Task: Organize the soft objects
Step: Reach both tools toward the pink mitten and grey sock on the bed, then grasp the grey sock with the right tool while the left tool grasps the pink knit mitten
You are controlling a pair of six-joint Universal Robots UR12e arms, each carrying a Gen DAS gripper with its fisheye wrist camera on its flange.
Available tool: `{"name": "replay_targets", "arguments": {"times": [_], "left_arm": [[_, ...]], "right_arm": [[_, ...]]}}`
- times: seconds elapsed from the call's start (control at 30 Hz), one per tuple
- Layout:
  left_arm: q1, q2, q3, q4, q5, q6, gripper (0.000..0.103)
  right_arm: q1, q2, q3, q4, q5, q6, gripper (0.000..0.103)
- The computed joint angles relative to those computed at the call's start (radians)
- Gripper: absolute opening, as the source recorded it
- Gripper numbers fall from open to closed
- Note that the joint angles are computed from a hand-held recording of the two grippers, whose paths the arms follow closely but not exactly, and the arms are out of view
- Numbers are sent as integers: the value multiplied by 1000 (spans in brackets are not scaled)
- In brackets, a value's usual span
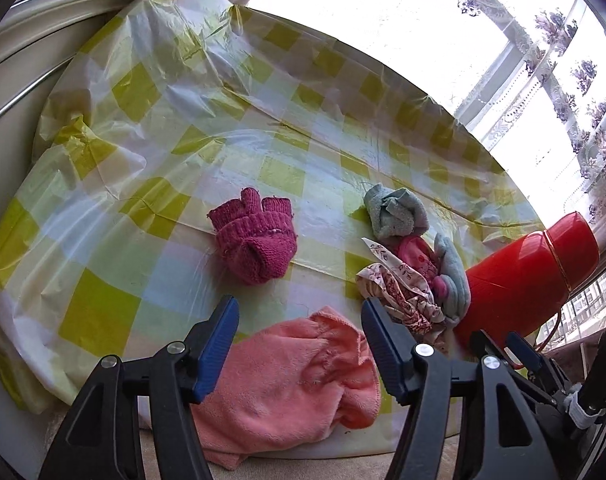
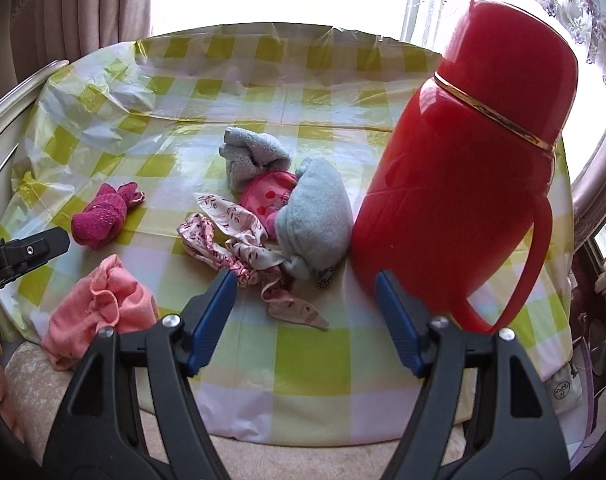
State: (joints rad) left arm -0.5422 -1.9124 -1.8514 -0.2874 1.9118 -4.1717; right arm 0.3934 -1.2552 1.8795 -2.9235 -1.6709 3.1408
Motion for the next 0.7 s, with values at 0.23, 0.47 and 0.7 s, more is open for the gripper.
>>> {"name": "replay_targets", "arguments": {"times": [0.23,0.47,0.7], "left_arm": [[35,-10,12,-53,-28,1,65],[61,-44,55,-110,-45,9,73],[70,-71,86,-153,-45,18,73]], "right_arm": [[49,64,-60,-38,-187,-100,74],[82,128,-104,-95,-326,-211,74],[99,178,-141,-134,-411,-273,65]]}}
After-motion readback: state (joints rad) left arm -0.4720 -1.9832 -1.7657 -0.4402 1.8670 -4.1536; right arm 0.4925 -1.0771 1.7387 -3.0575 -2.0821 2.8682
